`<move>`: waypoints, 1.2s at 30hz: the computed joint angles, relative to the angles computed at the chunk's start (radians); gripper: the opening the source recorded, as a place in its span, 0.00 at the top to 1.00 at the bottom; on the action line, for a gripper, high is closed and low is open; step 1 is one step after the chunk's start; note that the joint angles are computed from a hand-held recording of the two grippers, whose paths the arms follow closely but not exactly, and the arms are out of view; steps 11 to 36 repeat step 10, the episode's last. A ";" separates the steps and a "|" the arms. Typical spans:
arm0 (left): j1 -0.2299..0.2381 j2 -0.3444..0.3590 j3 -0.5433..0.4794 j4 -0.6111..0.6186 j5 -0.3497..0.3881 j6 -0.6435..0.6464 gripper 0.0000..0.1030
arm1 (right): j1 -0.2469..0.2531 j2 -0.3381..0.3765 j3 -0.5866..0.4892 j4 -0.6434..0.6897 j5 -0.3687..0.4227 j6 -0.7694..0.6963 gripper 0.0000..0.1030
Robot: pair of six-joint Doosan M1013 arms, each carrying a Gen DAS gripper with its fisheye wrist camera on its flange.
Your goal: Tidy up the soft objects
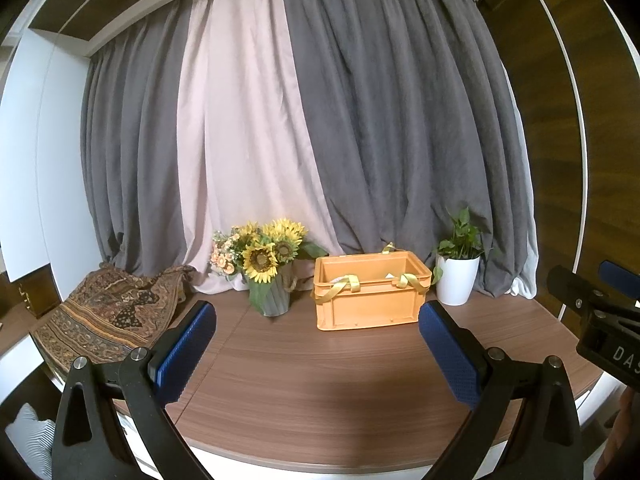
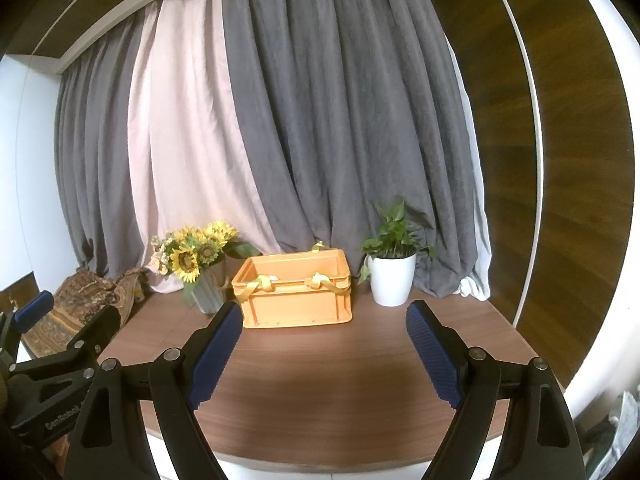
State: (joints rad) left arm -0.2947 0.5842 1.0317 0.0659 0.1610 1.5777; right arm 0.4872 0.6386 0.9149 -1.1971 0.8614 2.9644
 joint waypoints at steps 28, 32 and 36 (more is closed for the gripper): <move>0.003 -0.003 0.000 0.005 0.010 -0.011 0.00 | 0.002 -0.007 0.009 -0.001 0.002 0.000 0.17; 0.003 -0.003 0.000 0.005 0.010 -0.011 0.00 | 0.002 -0.007 0.009 -0.001 0.002 0.000 0.17; 0.003 -0.003 0.000 0.005 0.010 -0.011 0.00 | 0.002 -0.007 0.009 -0.001 0.002 0.000 0.17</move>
